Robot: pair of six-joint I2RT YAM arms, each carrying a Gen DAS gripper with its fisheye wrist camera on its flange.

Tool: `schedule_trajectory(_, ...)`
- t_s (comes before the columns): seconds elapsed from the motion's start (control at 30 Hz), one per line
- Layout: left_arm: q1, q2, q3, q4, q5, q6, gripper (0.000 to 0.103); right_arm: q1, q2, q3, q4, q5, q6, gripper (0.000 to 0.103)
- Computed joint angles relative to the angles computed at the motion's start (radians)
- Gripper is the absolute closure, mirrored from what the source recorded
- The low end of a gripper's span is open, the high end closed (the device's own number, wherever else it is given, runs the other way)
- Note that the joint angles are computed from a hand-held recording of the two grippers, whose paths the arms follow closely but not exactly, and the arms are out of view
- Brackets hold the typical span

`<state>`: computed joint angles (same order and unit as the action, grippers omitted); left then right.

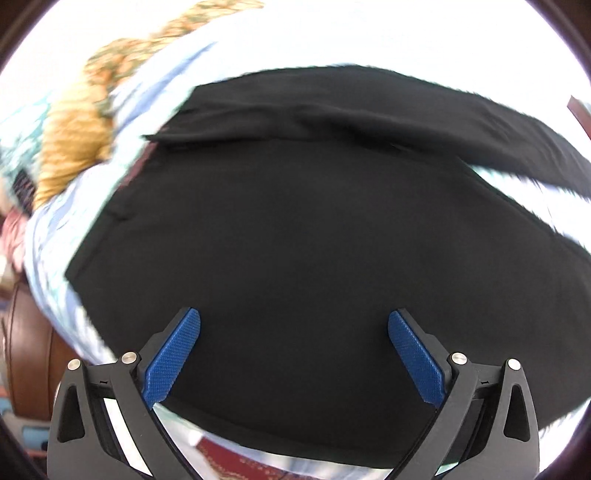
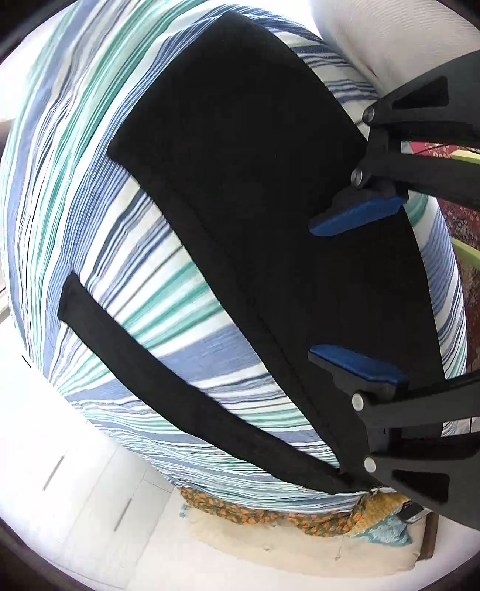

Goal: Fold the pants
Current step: 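Lift the cuffs with the right gripper while the left gripper hovers over the waistband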

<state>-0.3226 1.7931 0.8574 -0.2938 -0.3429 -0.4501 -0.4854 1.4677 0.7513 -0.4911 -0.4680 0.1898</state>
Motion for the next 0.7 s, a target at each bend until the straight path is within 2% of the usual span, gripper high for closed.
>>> schedule_trajectory(0.1, 0.078, -0.019, 0.004, 0.041, 0.063, 0.014, 0.001, 0.106, -0.018, -0.003, 0.008, -0.049, 0.008, 0.036)
schedule_trajectory(0.13, 0.085, -0.008, 0.022, 0.05, 0.073, 0.012, 0.001, 0.185, -0.001, 0.009, 0.021, -0.057, 0.035, 0.036)
schedule_trajectory(0.2, 0.083, 0.033, 0.094, 0.066, 0.071, 0.018, 0.001, 0.34, 0.054, 0.048, 0.053, -0.075, 0.058, 0.036)
schedule_trajectory(0.27, 0.091, 0.062, 0.156, 0.094, 0.041, 0.038, 0.001, 0.492, 0.156, 0.147, 0.073, -0.064, 0.068, 0.036)
schedule_trajectory(0.33, 0.12, 0.151, 0.269, 0.104, 0.01, 0.042, 0.001, 0.604, 0.276, 0.291, 0.086, -0.06, 0.052, 0.036)
schedule_trajectory(0.37, 0.187, 0.241, 0.361, 0.125, 0.034, 0.079, 0.001, 0.645, 0.329, 0.358, 0.091, -0.043, 0.026, 0.036)
schedule_trajectory(0.4, 0.203, 0.316, 0.439, 0.124, 0.032, 0.072, 0.001, 0.683, 0.397, 0.452, 0.085, -0.022, -0.001, 0.036)
schedule_trajectory(0.5, 0.265, 0.483, 0.588, 0.075, 0.049, 0.045, 0.0, 0.725, 0.627, 0.743, 0.046, -0.054, -0.062, 0.036)
schedule_trajectory(0.57, 0.295, 0.51, 0.548, 0.138, 0.119, 0.025, 0.0, 0.71, 0.791, 0.942, 0.003, -0.097, -0.078, 0.036)
schedule_trajectory(0.63, 0.309, 0.482, 0.425, 0.309, 0.157, 0.015, 0.0, 0.685, 0.948, 1.16, -0.099, -0.083, -0.121, 0.036)
schedule_trajectory(0.7, 0.308, 0.474, 0.409, 0.326, 0.158, 0.014, 0.0, 0.625, 1.069, 1.341, -0.207, -0.023, -0.189, 0.036)
